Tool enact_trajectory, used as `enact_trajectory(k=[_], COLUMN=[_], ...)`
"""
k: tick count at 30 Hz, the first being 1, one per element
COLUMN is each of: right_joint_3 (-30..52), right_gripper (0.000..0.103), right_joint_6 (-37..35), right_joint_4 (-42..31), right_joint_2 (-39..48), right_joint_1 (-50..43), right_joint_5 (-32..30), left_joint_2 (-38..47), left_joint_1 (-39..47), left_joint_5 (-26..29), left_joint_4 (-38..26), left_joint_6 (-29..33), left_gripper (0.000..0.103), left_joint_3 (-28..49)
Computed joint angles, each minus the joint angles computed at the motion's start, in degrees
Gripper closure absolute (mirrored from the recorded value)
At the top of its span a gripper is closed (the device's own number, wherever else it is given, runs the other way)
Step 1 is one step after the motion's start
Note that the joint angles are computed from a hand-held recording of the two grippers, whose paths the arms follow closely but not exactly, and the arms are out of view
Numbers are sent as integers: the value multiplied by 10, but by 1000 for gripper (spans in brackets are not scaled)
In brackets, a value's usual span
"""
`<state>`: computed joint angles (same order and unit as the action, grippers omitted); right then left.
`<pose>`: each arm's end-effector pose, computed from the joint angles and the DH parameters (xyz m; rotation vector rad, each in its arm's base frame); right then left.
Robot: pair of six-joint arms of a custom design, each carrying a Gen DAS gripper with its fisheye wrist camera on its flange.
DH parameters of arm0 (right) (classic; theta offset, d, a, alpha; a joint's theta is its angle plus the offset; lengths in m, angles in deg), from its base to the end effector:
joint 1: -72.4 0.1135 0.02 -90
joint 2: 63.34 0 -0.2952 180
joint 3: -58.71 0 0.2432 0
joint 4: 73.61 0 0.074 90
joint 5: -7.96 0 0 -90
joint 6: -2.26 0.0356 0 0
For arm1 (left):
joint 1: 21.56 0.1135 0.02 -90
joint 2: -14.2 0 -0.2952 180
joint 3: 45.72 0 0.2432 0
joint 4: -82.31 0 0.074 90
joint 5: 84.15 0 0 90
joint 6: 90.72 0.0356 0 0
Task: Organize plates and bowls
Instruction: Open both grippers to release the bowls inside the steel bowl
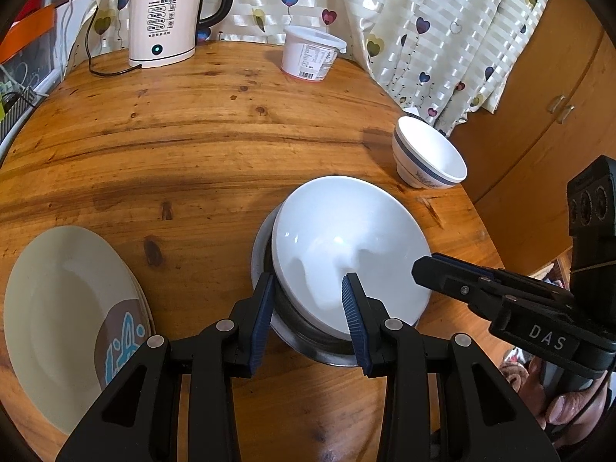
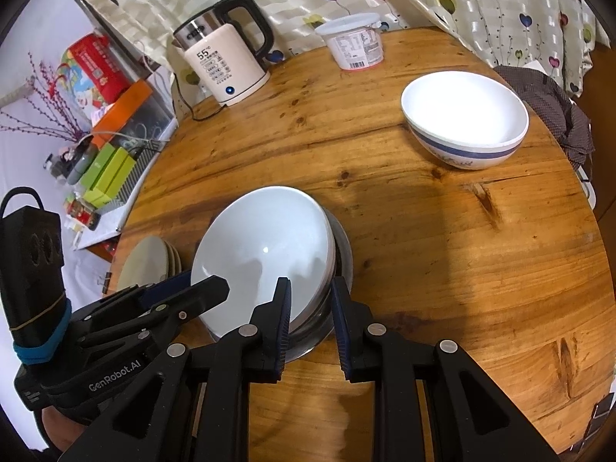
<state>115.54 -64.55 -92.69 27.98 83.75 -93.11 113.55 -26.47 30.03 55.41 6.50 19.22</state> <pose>0.2849 0.0642 0.1833 0.1820 2.5428 0.4847 0.3173 -0.0419 0.1739 0.4138 2.5548 -0.5401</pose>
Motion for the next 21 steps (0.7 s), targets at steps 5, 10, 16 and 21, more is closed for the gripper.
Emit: enact_trajectory(k=[5,10,16,21], right_joint_3=[-5,-13,-19,-20], right_gripper=[81,79,74,69], right_joint_6=[-3,-7,-15,-21], right_joint_4=[-1,-2,-8,-17], right_joint_2=[-9,-29,-57,-76], right_joint_1=[-8,-19,-27,-39], right_joint_5=[-3,-7,-2,-2], left_joint_2=[-3,-14,-39,-51], left_joint_1=[11,21,24,19], left_joint_5=[10,15,14,13], left_joint_4=[2,9,12,10], left_joint_6=[-6,-10,-15,-13], left_gripper=[65,65,65,65], left_joint_3=[-2,-7,-11,-10])
